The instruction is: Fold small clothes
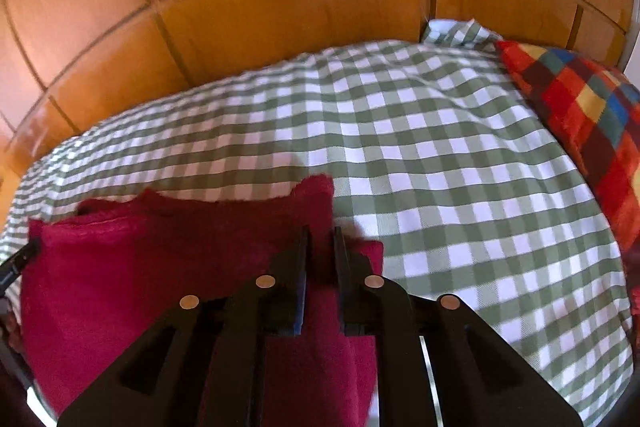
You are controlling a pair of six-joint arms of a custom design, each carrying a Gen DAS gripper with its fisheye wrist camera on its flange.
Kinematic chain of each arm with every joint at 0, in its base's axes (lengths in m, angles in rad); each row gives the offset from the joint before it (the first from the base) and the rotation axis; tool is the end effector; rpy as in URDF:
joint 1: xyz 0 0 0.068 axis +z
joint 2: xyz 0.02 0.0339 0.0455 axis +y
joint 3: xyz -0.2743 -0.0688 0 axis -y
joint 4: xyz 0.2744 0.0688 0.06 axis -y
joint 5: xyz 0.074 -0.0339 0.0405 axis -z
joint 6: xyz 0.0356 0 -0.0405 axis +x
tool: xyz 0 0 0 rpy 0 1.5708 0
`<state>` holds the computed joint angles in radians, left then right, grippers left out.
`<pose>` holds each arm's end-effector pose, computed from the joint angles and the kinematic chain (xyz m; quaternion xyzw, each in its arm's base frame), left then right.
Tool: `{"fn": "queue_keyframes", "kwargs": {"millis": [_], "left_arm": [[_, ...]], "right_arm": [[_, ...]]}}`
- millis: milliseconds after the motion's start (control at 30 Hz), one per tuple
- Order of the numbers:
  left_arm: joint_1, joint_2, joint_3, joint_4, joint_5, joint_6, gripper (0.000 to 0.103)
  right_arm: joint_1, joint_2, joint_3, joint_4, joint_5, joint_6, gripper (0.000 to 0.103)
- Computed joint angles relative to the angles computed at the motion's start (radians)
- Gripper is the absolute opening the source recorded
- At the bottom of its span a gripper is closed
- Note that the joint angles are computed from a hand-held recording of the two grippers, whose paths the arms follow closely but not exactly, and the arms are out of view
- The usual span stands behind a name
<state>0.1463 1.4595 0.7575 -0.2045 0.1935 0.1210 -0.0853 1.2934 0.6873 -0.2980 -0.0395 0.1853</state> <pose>0.3027 0.0377 0.1690 0.0196 0.9412 -0.0473 0.3338 0.2715 -0.0218 0.1842 0.1210 0.9370 0.0350 0.3258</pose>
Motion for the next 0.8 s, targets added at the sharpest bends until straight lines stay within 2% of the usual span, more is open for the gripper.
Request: {"fn": "queue_keyframes", "kwargs": {"millis": [200, 267, 333, 400, 433, 467, 500, 533, 667, 700, 733, 800], "left_arm": [[0.130, -0.248, -0.167, -0.101, 0.158, 0.105, 0.057], [0.198, -0.323, -0.212, -0.170, 0.221, 0.156, 0.061], [0.293, -0.381, -0.237, -0.269, 0.303, 0.228, 0.061], [0.366, -0.462, -0.271, -0.338, 0.348, 0.288, 0.061], [0.397, -0.492, -0.287, -0.363, 0.366, 0.321, 0.061], [0.412, -0.523, -0.300, -0.389, 0.371, 0.344, 0.061], [0.417, -0.557, -0.316, -0.411, 0.367, 0.362, 0.061], [0.417, -0.587, -0.330, -0.426, 0.361, 0.373, 0.061], [0.384, -0.622, -0.359, -0.425, 0.335, 0.345, 0.061], [0.371, -0.613, -0.362, -0.413, 0.327, 0.324, 0.061], [0.367, -0.618, -0.366, -0.411, 0.320, 0.316, 0.061], [0.355, -0.626, -0.370, -0.404, 0.303, 0.299, 0.061]], "right_arm": [[-0.151, -0.314, -0.155, -0.181, -0.228, -0.065, 0.010], [-0.226, -0.410, -0.198, -0.291, -0.319, -0.116, 0.010], [-0.288, -0.515, -0.238, -0.390, -0.361, -0.174, 0.010], [-0.390, -0.595, -0.263, -0.513, -0.447, -0.260, 0.011], [-0.433, -0.624, -0.271, -0.562, -0.478, -0.296, 0.023], [-0.485, -0.667, -0.279, -0.627, -0.503, -0.336, 0.044], [-0.530, -0.718, -0.289, -0.673, -0.524, -0.359, 0.091], [-0.583, -0.796, -0.304, -0.717, -0.560, -0.390, 0.094], [-0.563, -0.867, -0.322, -0.762, -0.551, -0.410, 0.090], [-0.521, -0.881, -0.334, -0.753, -0.527, -0.383, 0.083], [-0.463, -0.893, -0.342, -0.738, -0.489, -0.345, 0.067], [-0.337, -0.897, -0.362, -0.686, -0.419, -0.260, 0.046]]}}
